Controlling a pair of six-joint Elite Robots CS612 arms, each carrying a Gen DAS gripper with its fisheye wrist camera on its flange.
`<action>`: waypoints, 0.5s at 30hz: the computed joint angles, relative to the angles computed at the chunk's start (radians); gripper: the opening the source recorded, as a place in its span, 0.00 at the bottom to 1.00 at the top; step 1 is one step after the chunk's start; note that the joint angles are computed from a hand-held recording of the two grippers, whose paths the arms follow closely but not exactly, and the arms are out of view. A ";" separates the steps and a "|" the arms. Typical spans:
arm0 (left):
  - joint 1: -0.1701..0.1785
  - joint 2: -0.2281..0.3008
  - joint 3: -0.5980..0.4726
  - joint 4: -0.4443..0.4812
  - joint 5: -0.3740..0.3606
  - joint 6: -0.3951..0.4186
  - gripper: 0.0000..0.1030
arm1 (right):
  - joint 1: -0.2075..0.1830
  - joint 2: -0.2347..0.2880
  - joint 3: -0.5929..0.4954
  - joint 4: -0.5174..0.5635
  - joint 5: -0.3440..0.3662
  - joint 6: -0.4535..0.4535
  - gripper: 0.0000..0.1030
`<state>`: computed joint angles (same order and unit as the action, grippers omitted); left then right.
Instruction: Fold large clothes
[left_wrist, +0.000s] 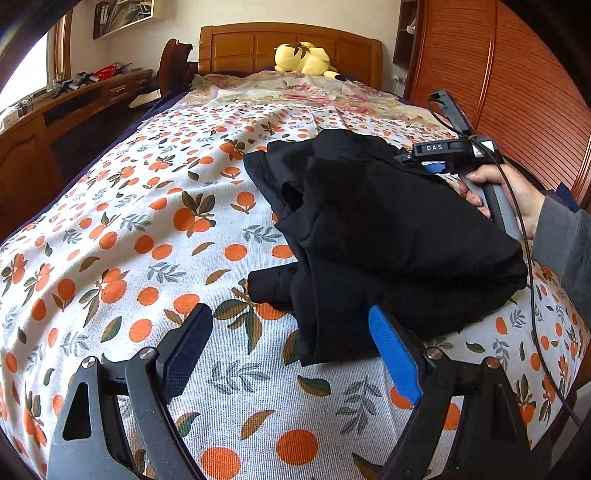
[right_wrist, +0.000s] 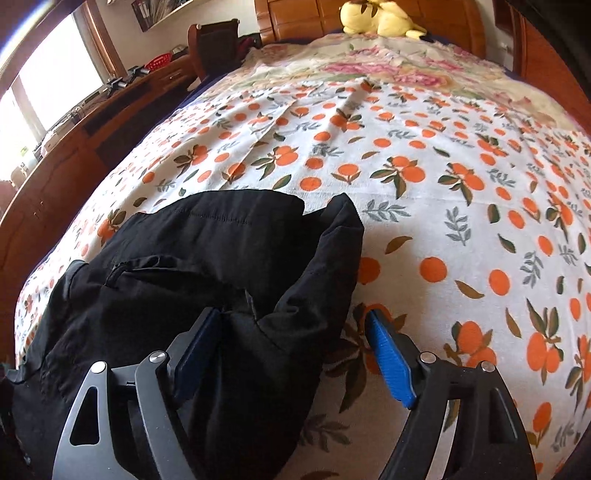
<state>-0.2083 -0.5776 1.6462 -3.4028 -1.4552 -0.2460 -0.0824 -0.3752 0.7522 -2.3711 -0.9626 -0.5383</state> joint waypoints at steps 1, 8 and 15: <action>0.001 0.002 -0.001 -0.003 -0.007 0.001 0.85 | 0.000 0.007 -0.019 0.026 0.005 0.002 0.78; 0.003 0.005 -0.004 -0.002 -0.025 0.010 0.73 | -0.002 0.040 -0.078 0.102 0.064 0.041 0.75; 0.007 0.006 -0.014 0.017 -0.097 0.029 0.40 | -0.011 0.038 -0.065 0.125 0.141 -0.008 0.38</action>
